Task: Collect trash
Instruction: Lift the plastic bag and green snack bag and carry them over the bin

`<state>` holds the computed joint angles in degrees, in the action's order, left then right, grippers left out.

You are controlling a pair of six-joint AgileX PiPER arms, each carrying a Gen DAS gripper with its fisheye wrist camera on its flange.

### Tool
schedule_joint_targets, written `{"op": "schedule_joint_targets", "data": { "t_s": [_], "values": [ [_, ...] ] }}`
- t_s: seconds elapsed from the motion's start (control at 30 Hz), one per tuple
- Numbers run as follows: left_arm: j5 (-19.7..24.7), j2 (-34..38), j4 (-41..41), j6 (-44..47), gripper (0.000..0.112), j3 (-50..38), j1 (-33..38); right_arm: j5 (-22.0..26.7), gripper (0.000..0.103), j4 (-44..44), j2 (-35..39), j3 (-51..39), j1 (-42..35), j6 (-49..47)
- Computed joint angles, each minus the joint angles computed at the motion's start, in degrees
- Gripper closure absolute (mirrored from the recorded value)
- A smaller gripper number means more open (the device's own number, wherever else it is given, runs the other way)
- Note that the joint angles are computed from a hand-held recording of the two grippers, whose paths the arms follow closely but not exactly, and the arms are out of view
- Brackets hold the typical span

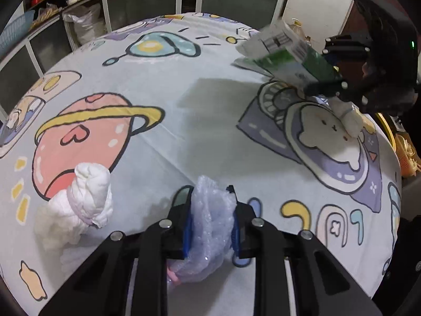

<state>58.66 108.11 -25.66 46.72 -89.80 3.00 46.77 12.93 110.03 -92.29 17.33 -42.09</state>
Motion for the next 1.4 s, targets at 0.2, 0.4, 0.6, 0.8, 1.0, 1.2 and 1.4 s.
{"op": "schedule_joint_targets", "data": {
  "t_s": [0.2, 0.4, 0.6, 0.8, 1.0, 1.2, 1.4],
  "values": [
    [1.5, -6.5, -3.3, 1.5, 0.092, 3.6, 2.1, 1.0, 0.071, 6.5, -7.0, 4.0, -1.4, -2.9],
    [2.5, -15.3, -4.7, 2.2, 0.092, 8.9, 5.3, 3.5, 0.071, 12.9, -13.4, 7.2, -3.4, -4.9],
    [2.9, -23.9, -6.1, 2.7, 0.091, 15.1, 9.5, 5.8, 0.071, 19.7, -18.8, 12.5, -5.0, -6.9],
    [1.0, -30.6, -5.5, 2.2, 0.091, 23.3, 9.5, 4.3, 0.071, 22.5, -23.5, 21.3, -5.8, -8.5],
    [-1.6, -35.7, -6.7, 0.4, 0.091, 29.8, 7.7, 4.5, 0.071, 26.4, -28.3, 29.3, -9.9, -12.5],
    [-6.5, -39.5, -4.2, -8.5, 0.091, 31.2, -1.4, 8.7, 0.071, 30.8, -32.9, 34.0, -19.6, -18.2],
    [-12.4, -37.8, 2.4, -21.6, 0.091, 27.6, -15.1, 14.4, 0.071, 33.0, -36.2, 34.2, -30.6, -21.1]
  ]
}}
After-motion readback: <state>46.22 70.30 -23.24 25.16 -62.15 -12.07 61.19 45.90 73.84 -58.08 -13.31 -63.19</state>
